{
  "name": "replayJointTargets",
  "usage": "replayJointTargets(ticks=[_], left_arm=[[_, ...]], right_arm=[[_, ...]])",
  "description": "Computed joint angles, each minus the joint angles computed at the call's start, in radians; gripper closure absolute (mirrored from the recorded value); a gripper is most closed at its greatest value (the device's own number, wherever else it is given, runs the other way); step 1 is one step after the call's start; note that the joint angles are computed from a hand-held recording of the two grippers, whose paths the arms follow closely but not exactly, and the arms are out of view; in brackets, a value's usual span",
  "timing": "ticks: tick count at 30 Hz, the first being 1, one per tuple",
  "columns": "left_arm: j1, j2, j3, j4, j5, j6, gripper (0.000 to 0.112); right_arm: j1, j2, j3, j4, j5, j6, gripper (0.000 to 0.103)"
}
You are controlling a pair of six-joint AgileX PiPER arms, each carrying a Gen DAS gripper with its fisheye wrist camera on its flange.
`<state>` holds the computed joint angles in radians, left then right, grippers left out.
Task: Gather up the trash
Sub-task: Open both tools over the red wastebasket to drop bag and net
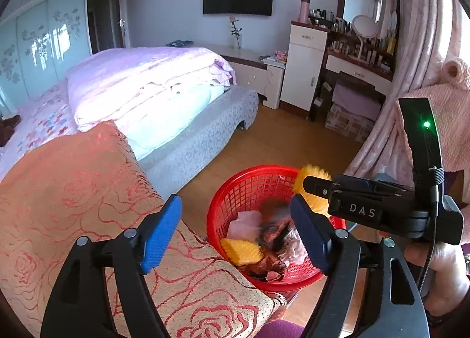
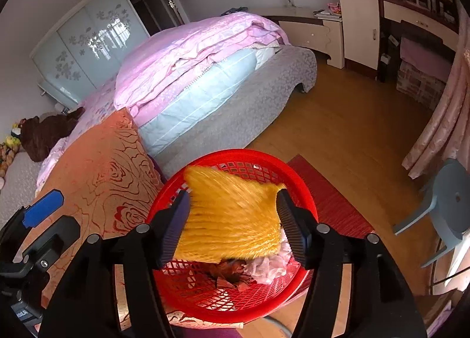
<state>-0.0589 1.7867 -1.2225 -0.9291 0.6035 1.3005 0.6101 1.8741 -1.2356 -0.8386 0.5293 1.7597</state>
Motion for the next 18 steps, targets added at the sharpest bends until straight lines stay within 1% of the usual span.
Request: replayJointTargets(ticks=[4,9,11,12,15,17,18], left_arm=[[0.013,-0.014,0.012,-0.019,-0.007,0.019,0.036],[0.051,-0.03,0.026,-0.052,-0.013,0.058,0.036],[0.068,-0.033,0.027,-0.062,-0.016,0.064,0.035],[0.079,-0.038,0.03,-0.068,-0.018,0.065,0.035],[0.105,-0.05,0.036,-0.073,-0.041,0.061,0.032],[0.118,-0.068,0.056,-0.094,-0.071,0.086,0.03],[0.128,-0.078,0.067,-0.114,-0.083,0.109,0.03]], right_arm=[[0.001,0.001,-0.003,0.003,-0.01,0.0,0.038],[0.009,-0.002,-0.005,-0.01,0.019,0.021,0.036],[0.025,-0.001,-0.021,-0.013,0.067,0.018,0.034],[0.042,0.003,-0.038,-0.023,0.108,0.019,0.033],[0.093,0.013,-0.079,-0.057,0.202,0.039,0.025],[0.147,0.03,-0.127,-0.091,0.296,0.045,0.018],[0.165,0.035,-0.142,-0.104,0.329,0.044,0.016]])
